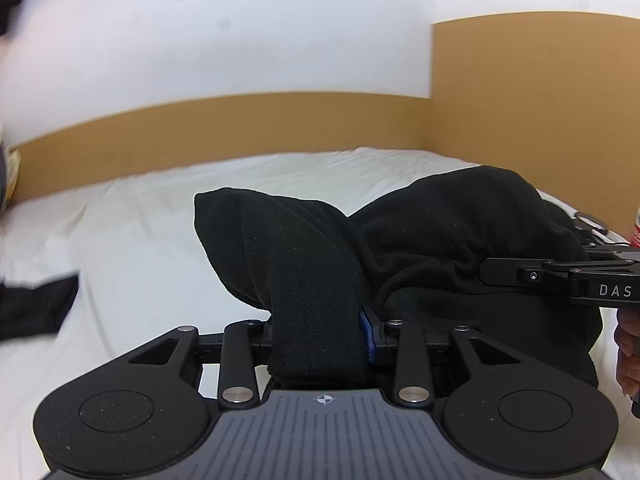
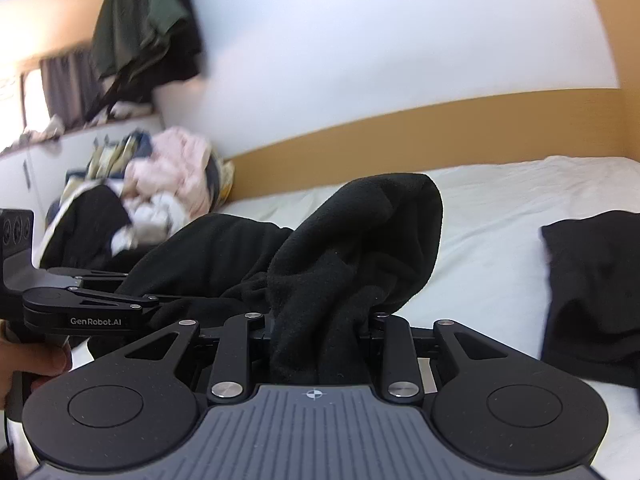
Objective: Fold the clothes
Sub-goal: 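Lift the black garment bundle with both grippers and carry it toward the bottle, then lower the bundle onto the bed and open both grippers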
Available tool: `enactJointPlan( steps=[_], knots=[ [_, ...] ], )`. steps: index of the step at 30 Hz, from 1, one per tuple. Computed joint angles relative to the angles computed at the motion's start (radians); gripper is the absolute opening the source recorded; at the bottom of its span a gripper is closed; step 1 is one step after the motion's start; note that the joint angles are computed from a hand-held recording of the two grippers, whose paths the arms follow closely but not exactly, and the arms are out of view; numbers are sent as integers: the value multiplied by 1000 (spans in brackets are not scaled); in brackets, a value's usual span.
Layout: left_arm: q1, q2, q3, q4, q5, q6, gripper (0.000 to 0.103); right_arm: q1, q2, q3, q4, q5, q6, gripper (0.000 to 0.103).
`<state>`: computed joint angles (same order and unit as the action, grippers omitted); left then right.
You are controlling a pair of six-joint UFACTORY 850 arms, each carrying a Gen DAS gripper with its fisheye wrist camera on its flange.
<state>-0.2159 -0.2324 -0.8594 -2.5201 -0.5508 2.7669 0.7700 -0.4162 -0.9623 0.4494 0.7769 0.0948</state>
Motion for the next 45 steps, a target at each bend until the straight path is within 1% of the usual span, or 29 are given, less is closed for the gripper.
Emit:
enactJointPlan(
  steps=[3,7,9,12,15,18,19,20,21,22,23,24,25,26,27,28,29,30,31,33,34,36,38,40,41,43,44,45],
  knots=[
    [-44,-19,-61,53,7,-69,35,-29,52,57,22,23,-13,30],
    [-107,-87,-146,88,8,-165,35,-75,109,126,47,31,-49,30],
    [-152,-126,-192,45,16,-125,35,-95,130,152,67,40,-73,30],
    [-224,-188,-286,-20,44,-55,35,-135,162,179,98,29,-130,30],
    [-284,-257,-397,-17,64,-77,35,-184,203,209,141,23,-190,30],
    [-332,-329,-501,3,93,-130,36,-242,235,242,175,18,-214,30],
    [-349,-364,-544,3,132,-117,37,-261,232,245,186,8,-213,31],
    [-363,-400,-593,28,173,-131,44,-283,219,241,197,-18,-201,33],
    [-376,-438,-648,92,235,-186,50,-308,195,228,208,-64,-176,35],
    [-392,-482,-709,185,339,-283,66,-334,169,206,239,-144,-168,39],
    [-399,-519,-744,269,404,-387,72,-350,138,183,294,-212,-174,46],
    [-397,-528,-743,312,427,-470,72,-350,133,182,327,-239,-164,50],
    [-386,-510,-713,312,408,-510,76,-339,147,199,331,-223,-126,59],
    [-367,-483,-668,277,348,-509,89,-317,164,216,366,-193,-129,73],
    [-352,-456,-627,222,313,-466,97,-286,186,231,425,-155,-175,80],
    [-342,-425,-587,137,299,-381,102,-251,203,238,488,-119,-220,93],
    [-334,-395,-542,32,274,-277,102,-215,216,240,536,-86,-243,98],
    [-327,-364,-495,-41,242,-215,102,-178,228,239,582,-53,-264,98],
    [-319,-333,-452,-82,216,-185,102,-142,238,241,612,-20,-268,98],
    [-300,-274,-369,-124,157,-168,102,-65,245,250,648,58,-242,100],
    [-294,-248,-327,-153,117,-150,102,-21,233,251,677,119,-226,102],
    [-292,-204,-251,-208,39,-103,102,59,197,243,735,229,-195,103],
    [-299,-174,-192,-222,-10,-73,102,116,145,227,779,298,-166,103],
    [-311,-147,-137,-226,-45,-53,102,139,99,223,783,341,-135,103],
    [-313,-132,-111,-213,-41,-51,102,148,78,219,798,351,-123,103],
    [-323,-114,-97,-179,16,-59,102,137,90,224,827,301,-104,103],
    [-327,-107,-93,-147,47,-81,102,133,106,238,806,284,-85,103],
    [-324,-103,-99,-75,79,-144,102,135,113,248,785,290,-74,103]
  ],
)
